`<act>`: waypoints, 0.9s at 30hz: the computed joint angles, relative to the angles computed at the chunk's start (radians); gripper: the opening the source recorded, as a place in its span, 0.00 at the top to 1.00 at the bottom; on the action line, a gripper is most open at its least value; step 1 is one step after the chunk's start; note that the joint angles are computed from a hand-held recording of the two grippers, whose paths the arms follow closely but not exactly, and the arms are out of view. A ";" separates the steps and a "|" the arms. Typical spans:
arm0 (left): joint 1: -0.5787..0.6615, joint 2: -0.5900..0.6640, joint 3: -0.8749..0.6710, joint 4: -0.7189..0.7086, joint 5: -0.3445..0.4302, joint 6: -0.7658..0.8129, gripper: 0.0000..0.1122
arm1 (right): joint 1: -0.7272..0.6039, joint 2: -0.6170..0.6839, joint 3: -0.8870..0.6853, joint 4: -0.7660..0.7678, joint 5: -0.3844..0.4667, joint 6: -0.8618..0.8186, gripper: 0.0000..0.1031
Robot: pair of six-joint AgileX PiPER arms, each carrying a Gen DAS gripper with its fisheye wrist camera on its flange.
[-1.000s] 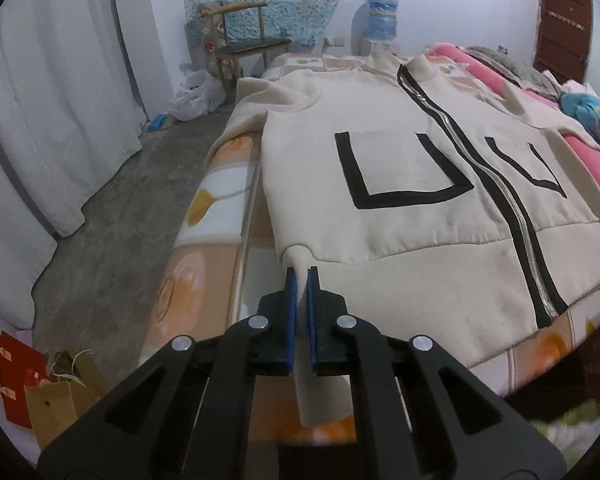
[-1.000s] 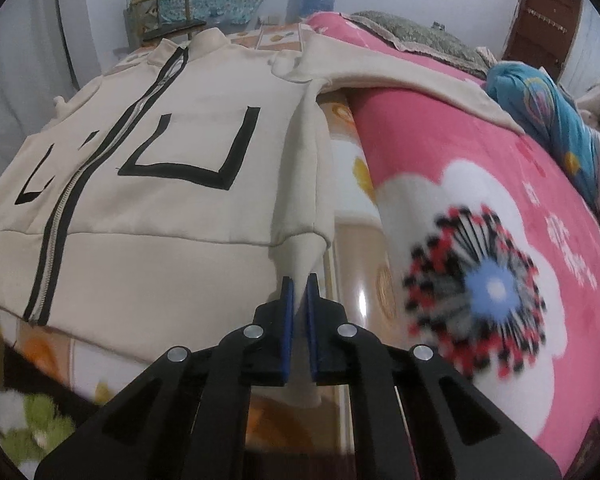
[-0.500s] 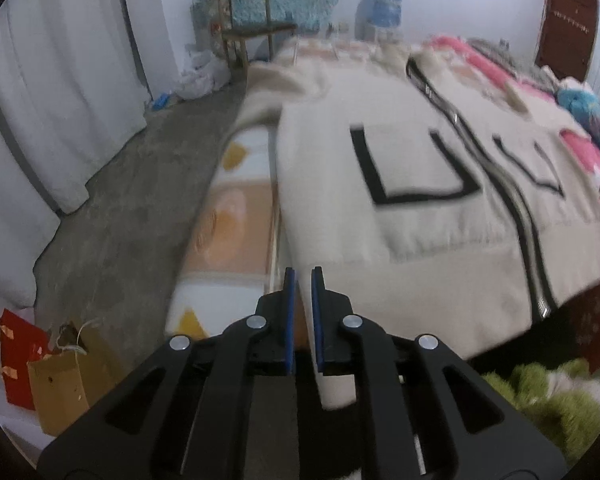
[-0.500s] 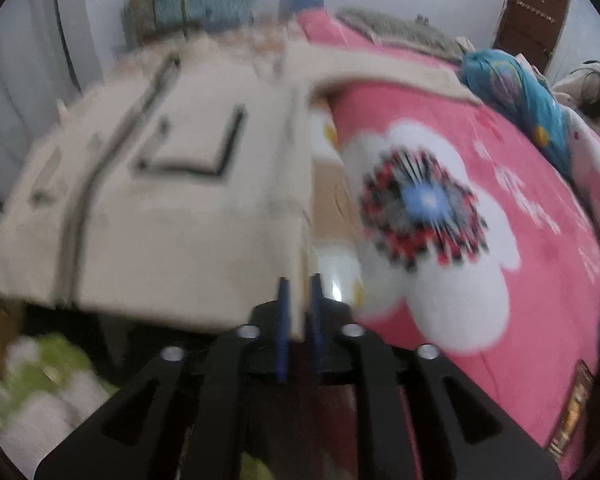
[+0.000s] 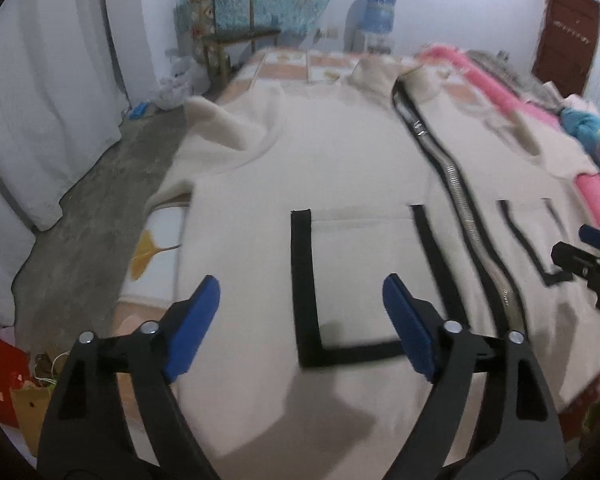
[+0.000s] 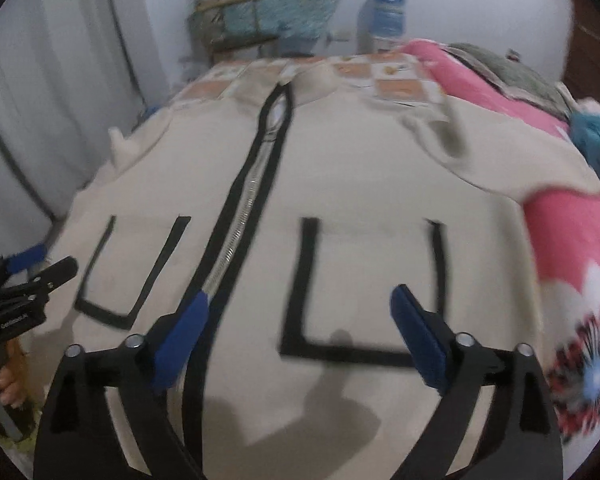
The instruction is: Fold large clothes
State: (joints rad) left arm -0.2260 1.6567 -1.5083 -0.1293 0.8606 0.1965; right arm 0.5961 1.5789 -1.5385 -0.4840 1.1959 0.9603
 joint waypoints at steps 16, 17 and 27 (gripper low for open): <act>-0.027 0.152 -0.113 0.097 0.066 -0.107 0.15 | -0.100 0.143 -0.016 0.050 -0.089 -0.015 0.06; -0.022 0.156 -0.119 0.085 0.073 -0.104 0.15 | -0.101 0.139 -0.008 0.046 -0.097 -0.015 0.06; -0.015 0.143 -0.084 0.066 0.033 -0.072 0.14 | -0.118 0.136 -0.012 0.070 -0.111 -0.055 0.06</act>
